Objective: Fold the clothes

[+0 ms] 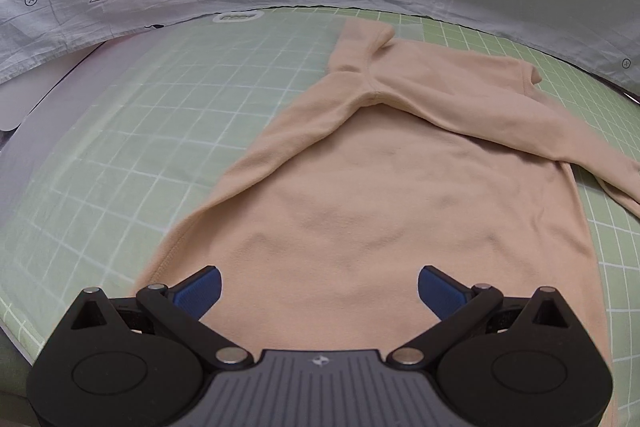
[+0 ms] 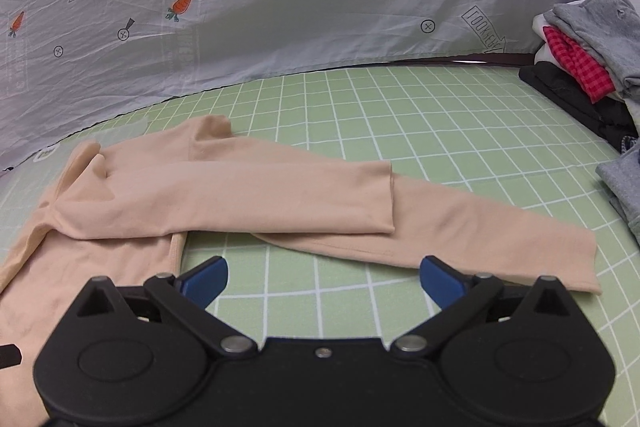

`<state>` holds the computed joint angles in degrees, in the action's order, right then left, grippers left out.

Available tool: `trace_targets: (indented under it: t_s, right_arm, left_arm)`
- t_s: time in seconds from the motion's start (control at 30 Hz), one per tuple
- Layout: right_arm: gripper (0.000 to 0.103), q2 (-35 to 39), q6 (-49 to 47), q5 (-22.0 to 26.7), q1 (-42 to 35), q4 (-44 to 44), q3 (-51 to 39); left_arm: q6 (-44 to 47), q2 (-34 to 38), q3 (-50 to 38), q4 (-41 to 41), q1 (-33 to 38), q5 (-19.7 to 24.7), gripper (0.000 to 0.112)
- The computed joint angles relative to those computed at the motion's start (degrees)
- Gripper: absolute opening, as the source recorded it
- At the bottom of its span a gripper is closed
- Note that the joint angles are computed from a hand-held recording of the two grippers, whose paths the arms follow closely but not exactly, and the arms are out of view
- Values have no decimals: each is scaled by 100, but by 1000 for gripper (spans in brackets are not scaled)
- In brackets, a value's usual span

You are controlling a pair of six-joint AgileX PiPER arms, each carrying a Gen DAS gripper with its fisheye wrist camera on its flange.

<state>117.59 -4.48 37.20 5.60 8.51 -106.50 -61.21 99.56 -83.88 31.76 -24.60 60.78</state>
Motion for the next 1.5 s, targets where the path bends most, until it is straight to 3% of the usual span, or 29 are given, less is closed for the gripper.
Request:
trace_targets:
  t_s: [0.3,0.67,0.83,1.07,1.1,1.23,1.37,1.47,1.5]
  right_arm:
    - [103,-393,1842,-13,1398,-1270,535]
    - [103,221,3699,580,3073,-2373,-209]
    - [103,650,4243,970,3626,-2656,-874]
    - [102,1129,4162,1282,4160,-2637,-1741]
    - [100,1191,4082,1314,4192,-2556,-1857]
    - [75,1611,3866,1738,4288,-2372,-2674]
    - [36,1972,3660,2014,4273,-2042,-3345]
    - [21,2096,3571,2040,4293,-1895,-3569]
    - [20,2164,3557,2094,4300,-1861,-3702]
  left_arm:
    - [1465,-1239,1330,-597,1477,-772,103]
    - [4832,-1557,1655,-2134,3672,-1687,103]
    - [6133,-1468,1595,-2887,4413,-1748,103]
    - [7313,-1381,1584,-3610,5018,-1724,103]
    - [7435,-1364,1575,-3683,5089,-1723,103]
    - [7665,-1310,1529,-3828,5278,-1731,103]
    - [7808,-1275,1477,-3893,5384,-1710,103]
    - [7981,-1247,1463,-3967,5461,-1700,103]
    - [8018,-1232,1455,-3982,5480,-1696,103]
